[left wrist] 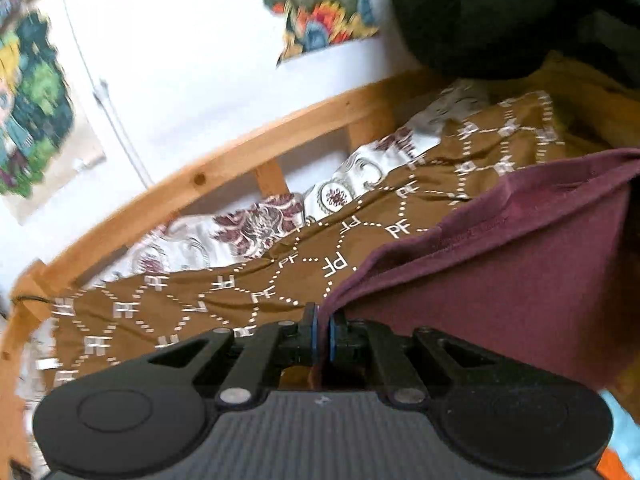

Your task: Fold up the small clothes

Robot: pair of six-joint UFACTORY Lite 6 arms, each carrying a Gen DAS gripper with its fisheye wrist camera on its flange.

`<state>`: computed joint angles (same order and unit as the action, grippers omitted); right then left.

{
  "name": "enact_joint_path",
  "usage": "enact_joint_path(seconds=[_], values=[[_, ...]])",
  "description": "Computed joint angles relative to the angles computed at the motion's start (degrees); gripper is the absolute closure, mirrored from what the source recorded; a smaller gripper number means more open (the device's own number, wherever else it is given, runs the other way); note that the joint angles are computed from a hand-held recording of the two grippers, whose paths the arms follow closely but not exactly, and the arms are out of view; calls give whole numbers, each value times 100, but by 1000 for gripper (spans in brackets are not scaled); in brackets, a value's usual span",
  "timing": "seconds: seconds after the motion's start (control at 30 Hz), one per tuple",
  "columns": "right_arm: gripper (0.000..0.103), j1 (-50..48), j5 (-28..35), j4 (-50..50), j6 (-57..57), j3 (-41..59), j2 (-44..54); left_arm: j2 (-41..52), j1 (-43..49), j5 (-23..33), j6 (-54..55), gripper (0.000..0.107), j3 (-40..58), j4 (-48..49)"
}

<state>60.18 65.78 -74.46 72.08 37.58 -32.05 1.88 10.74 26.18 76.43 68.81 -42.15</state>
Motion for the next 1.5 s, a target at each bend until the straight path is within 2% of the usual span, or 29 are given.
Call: enact_joint_path(seconds=[0.07,0.13,0.17,0.3,0.37,0.4,0.47,0.5,0.53,0.57,0.6,0.63,0.67,0.73,0.8,0.87,0.93,1.0,1.03,1.07,1.13,1.17,1.2,1.27,1.37,1.5], values=[[97,-1127,-1114,-693,652,-213,329,847,-265,-307,-463,102,529,235],[97,-1934,-1854,-1762,1837,-531,684,1542,-391,-468,-659,102,980,315],[97,-2191,-2026,-2329,2437,-653,892,1814,-413,-476,-647,102,1152,281],[97,-2772,-2047,-3895,4214,-750,1968,2731,-622,-499,-1200,102,1957,890],[97,-2995,-2079,-4246,4672,-642,2411,2995,-703,-488,-1391,101,2218,1055],[94,-3198,-2225,-4426,4842,-568,2574,3112,-746,-444,-1577,100,2332,1190],[82,-3585,-2629,-4784,5311,-452,2789,3381,-799,-313,-1901,86,2617,1421],[71,-3725,-2780,-5057,5739,-497,2800,3489,-793,-273,-1989,80,2719,1443],[56,-3934,-3003,-5534,6339,-573,2753,3578,-766,-234,-2043,66,2808,1430],[47,-4086,-3172,-5975,6938,-719,2604,3563,-719,-258,-2046,54,2759,1365],[33,-4240,-3328,-6406,7538,-890,2379,3527,-654,-275,-1976,50,2687,1245],[26,-4322,-3364,-6790,8137,-1111,2138,3501,-549,-210,-1807,41,2647,1047],[23,-4411,-3390,-7229,8688,-1316,1930,3455,-444,-139,-1603,33,2586,830],[16,-4542,-3608,-7809,9070,-1560,1584,3286,-164,-11,-893,25,2348,144],[10,-4389,-3738,-7588,8492,-1699,1377,3056,93,24,-115,21,1970,-528],[7,-4007,-3685,-6768,7292,-1709,1395,2933,261,105,258,21,1738,-732],[7,-3531,-3328,-5838,6093,-1593,1754,2870,349,128,445,21,1530,-790],[14,-3099,-2865,-5018,5237,-1419,2249,2787,347,49,694,22,1270,-976],[28,-3016,-2733,-4931,5169,-1347,2469,2743,360,35,943,23,1119,-1213],[37,-3074,-2715,-5043,5292,-1320,2597,2725,359,29,1099,26,1014,-1391],[67,-3205,-2766,-5157,5606,-1242,2804,2723,341,-9,1195,35,846,-1578],[73,-3288,-2738,-5250,5808,-1240,2859,2743,305,-67,1109,42,803,-1549],[87,-3370,-2639,-5405,6050,-1292,2865,2755,273,-133,1074,44,749,-1544],[93,-3603,-2545,-5780,6610,-1474,2658,2751,201,-338,1124,44,617,-1639],[93,-4163,-2673,-6557,8029,-1845,1947,2721,123,-622,1347,44,458,-1941],[93,-4964,-2913,-7115,9515,-2116,1363,2900,161,-572,628,44,618,-1820]])
